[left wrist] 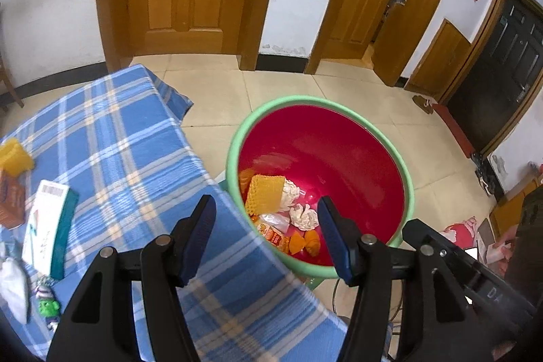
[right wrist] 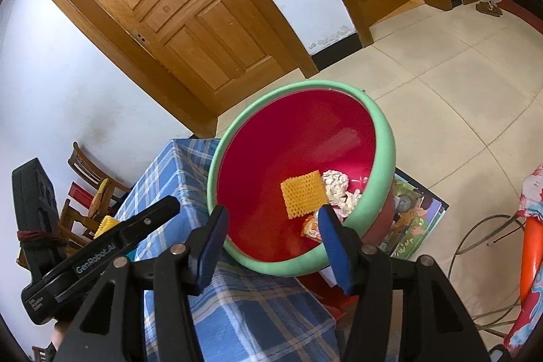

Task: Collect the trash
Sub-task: 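Open both tools to drop the bags into the red bucket, then move both open tools back over the table items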

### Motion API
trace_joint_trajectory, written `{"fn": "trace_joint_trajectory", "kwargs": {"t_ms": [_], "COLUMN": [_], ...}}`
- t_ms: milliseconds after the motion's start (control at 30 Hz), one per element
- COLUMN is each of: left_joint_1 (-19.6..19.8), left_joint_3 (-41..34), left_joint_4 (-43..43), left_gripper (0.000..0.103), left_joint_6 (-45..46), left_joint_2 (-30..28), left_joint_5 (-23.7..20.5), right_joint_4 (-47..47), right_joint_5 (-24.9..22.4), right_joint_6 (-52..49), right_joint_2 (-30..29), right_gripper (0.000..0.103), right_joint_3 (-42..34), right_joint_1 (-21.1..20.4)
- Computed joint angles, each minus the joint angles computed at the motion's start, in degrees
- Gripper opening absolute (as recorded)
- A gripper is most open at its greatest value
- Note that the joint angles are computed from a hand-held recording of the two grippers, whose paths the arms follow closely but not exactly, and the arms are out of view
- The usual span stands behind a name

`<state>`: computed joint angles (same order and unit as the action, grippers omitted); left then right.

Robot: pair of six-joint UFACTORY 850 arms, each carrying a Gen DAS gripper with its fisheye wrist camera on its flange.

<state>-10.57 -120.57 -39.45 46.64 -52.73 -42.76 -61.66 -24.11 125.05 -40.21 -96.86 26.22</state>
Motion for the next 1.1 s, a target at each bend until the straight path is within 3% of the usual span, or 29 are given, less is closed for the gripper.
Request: {"fn": "trace_joint_trajectory", "kwargs": {"t_ms": [500, 1100], "left_joint_1": [3.52, 10.1], "left_joint_3": [9.53, 14.81], "left_joint_4": [-4.15, -7.02], "left_gripper": [0.062, 0.062], "left_joint_6": [3.25, 3.37], "left_joint_2": [7.64, 11.83], "left_joint_5": [4.54, 9.73], "right_joint_4": [-0.12, 8.31], "right_joint_5": [-1.76, -2.76], "right_joint_6": [-1.93, -15.36], "right_joint_2": [-0.77, -5.71], "right_gripper": [0.063, 0.065], "right_joint_3": [-3.36, -13.28], "right_joint_1": [2.3, 4.86]}}
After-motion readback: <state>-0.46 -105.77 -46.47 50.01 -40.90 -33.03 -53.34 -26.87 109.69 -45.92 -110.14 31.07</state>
